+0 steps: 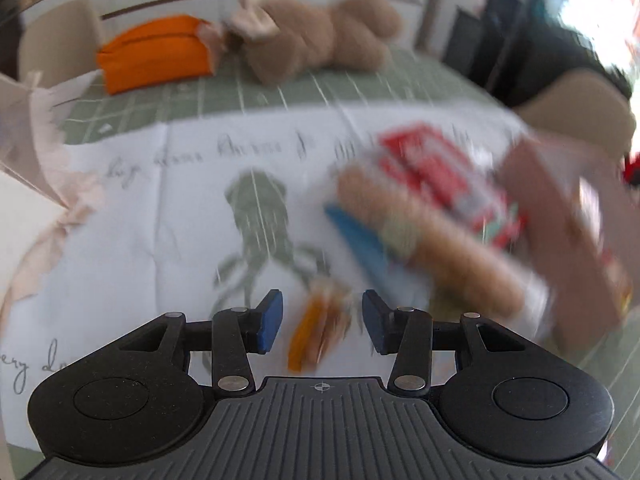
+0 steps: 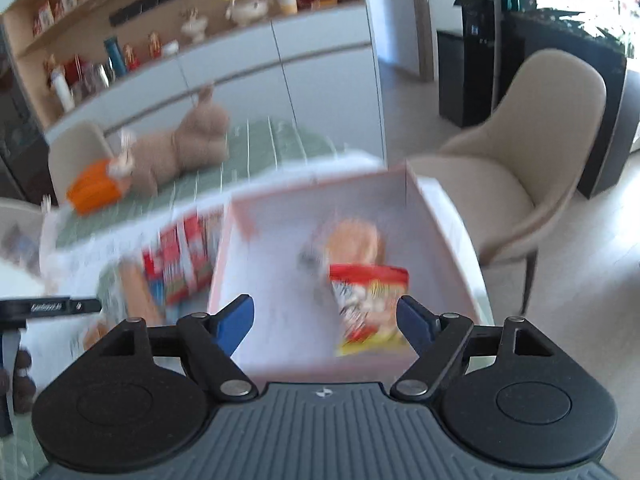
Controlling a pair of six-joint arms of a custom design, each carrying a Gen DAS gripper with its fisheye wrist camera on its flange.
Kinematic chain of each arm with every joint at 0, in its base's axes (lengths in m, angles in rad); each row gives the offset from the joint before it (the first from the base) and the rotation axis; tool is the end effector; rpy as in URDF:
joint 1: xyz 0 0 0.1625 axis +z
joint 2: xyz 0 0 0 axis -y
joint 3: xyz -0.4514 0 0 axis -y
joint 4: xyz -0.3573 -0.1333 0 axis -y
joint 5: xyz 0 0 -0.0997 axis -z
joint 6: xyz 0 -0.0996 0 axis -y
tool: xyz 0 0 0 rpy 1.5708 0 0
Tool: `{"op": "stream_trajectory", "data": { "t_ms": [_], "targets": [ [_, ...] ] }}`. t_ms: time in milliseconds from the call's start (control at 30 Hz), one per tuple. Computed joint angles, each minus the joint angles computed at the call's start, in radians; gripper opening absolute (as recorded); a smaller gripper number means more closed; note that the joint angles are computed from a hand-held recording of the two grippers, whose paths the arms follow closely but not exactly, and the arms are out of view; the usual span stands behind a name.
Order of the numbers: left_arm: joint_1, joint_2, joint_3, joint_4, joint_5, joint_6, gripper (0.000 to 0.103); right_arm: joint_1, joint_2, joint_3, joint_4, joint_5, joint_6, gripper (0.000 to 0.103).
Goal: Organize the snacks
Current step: 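Grasp the small orange-filled packet with the left tool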
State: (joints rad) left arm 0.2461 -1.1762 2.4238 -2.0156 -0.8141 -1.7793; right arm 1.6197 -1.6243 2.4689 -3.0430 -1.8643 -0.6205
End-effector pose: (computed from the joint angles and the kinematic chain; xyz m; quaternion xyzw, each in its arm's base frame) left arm -0.2459 -0.2697 0.1184 -0.0522 0.8659 -0.3331 0.3694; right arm 0.1215 -0.3443 0.3275 0.2665 -0.9036 0.2538 0.2195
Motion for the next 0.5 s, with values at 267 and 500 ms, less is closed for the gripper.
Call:
{"op": "stream_trajectory", "data": {
  "t_ms": [267, 500],
  "targets": [
    [-0.158, 0.004, 0.092, -0.110, -0.060, -0.066, 0.024, 0.007, -0.103, 0.113, 0.052, -0.118, 0.019, 0.079],
    [-0.319, 0.096, 0.104, -0.224, -0.171, -0.102, 0.024, -0.027, -0.282, 0.146, 0.317, -0.045, 0.126, 0.082]
  ]
}}
